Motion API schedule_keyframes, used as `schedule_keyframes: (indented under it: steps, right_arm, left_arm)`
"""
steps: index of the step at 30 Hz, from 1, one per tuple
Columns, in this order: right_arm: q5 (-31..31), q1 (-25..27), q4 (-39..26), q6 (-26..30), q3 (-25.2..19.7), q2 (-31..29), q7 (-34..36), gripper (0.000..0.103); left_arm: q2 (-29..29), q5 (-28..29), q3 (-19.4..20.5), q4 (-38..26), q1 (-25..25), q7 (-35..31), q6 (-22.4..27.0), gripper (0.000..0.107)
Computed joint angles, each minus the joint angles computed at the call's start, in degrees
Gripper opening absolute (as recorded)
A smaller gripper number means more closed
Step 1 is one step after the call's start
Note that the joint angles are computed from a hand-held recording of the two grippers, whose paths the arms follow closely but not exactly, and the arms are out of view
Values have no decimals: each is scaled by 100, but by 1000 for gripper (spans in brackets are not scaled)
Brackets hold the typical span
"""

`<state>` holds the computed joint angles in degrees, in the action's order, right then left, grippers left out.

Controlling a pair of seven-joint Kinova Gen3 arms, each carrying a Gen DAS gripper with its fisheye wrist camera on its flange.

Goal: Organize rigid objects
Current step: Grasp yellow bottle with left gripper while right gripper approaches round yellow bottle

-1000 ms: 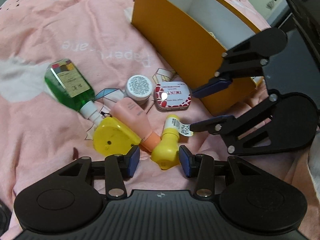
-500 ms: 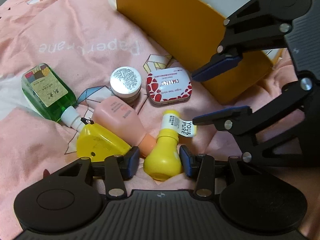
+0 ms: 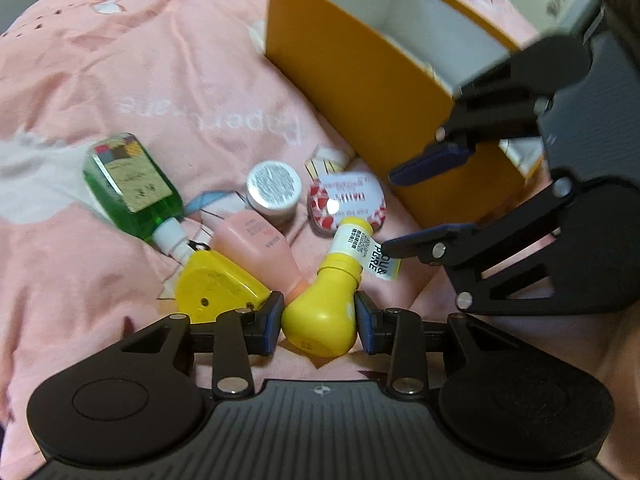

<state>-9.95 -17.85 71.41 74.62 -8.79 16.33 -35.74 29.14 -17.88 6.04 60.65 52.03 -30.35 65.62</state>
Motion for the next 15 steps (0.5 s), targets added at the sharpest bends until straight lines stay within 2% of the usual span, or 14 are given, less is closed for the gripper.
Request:
schedule_keyframes:
  steps: [3,8,12,15]
  right_arm:
    - [-16,2,-65,-38,51,48,-251,39]
    - [-434,157,-410,212,60,271,-788,40]
    - [-974,353,-858,691,-19,607,-1177,39]
    - [-1123,331,-1030,875,-87,778,-1350,38]
  left_arm:
    - [-46,-274,-175,-38,187,377,141,42]
    - [-205,-669,-275,47,302,997,306,42]
    - [-261,-883,-259,28,309,1288,589,43]
    - [-294,-977,-234,18,286,1456,797,43]
